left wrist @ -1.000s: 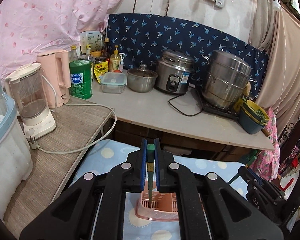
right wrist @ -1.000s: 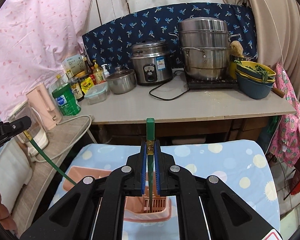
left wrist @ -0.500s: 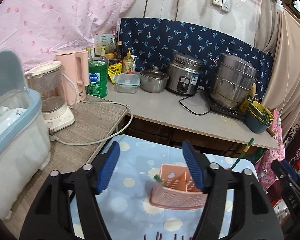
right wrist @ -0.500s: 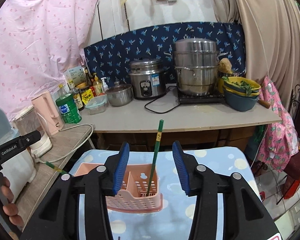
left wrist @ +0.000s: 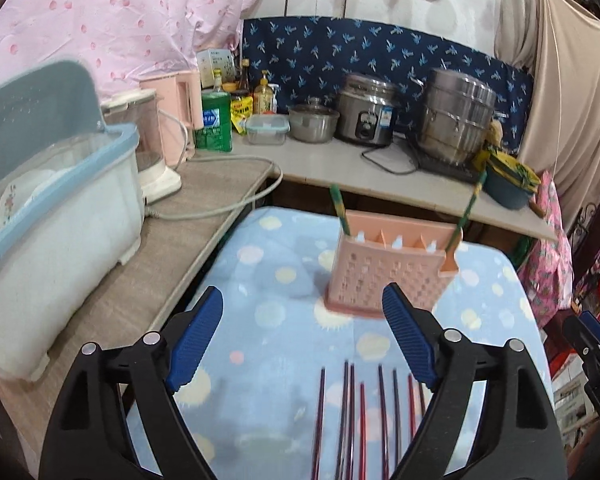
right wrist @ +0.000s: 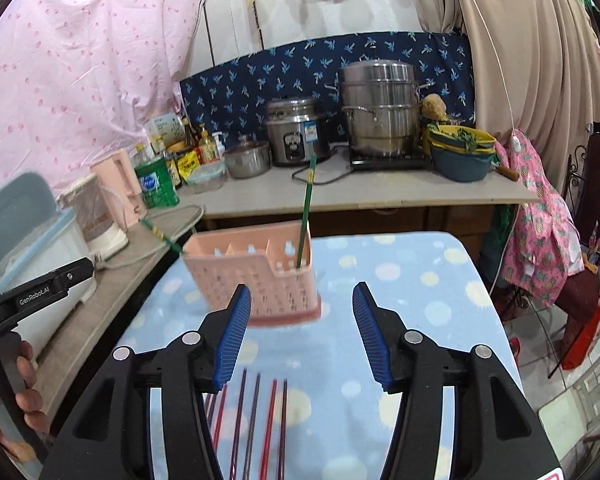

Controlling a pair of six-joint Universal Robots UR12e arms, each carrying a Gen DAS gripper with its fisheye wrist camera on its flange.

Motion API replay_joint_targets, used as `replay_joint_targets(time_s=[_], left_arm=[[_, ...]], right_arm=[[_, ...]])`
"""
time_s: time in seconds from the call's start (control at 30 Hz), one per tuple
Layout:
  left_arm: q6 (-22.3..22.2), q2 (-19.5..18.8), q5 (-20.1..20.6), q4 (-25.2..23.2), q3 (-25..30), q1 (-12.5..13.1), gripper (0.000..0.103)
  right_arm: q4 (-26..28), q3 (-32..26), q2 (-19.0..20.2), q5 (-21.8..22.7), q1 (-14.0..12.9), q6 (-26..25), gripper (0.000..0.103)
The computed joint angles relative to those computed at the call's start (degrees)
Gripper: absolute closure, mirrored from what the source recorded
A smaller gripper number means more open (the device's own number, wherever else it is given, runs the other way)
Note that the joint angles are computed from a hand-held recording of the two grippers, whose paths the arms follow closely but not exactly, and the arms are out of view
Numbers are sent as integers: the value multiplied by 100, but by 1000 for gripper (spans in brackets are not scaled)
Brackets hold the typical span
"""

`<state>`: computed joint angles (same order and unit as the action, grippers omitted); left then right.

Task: Organize utensils
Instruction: 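Open both tools to release the green chopsticks in the basket, then move both open tools back down to the remaining chopsticks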

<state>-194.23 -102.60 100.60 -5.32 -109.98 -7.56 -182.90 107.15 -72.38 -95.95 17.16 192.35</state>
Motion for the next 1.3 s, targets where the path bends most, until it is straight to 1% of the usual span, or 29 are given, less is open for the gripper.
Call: replay_joint_targets(time_s=[0.13, 0.27, 0.37, 0.5, 0.6, 0.67, 0.8, 1.0, 1.3], left_arm=[[55, 125, -2, 4, -323, -53, 25], [112, 237, 66, 12, -633, -126, 25], [73, 313, -10, -61, -854, -143, 25], [67, 325, 96, -115, -1059, -206, 25], [3, 334, 21, -194, -1208, -202, 25], [-27, 331, 9, -227, -1287, -205, 25], [-19, 315, 33, -270, -1399, -219, 25], [19, 274, -7, -311, -1498, -238, 25], [65, 206, -120, -441, -1518, -236, 25]], right_arm=[[34, 352, -141, 20, 75, 28, 51], [90, 620, -209, -100, 180, -50, 51], [175, 788, -245, -103, 241, -42, 51], [229, 998, -260, -76, 300, 23, 51], [305, 1093, -245, -20, 325, 74, 51], [318, 1144, -217, -76, 375, 56, 51], [399, 1226, -162, -177, 445, 51, 52], [578, 1290, -108, -113, 427, 169, 57], [661, 1273, -33, -50, 434, 224, 64]])
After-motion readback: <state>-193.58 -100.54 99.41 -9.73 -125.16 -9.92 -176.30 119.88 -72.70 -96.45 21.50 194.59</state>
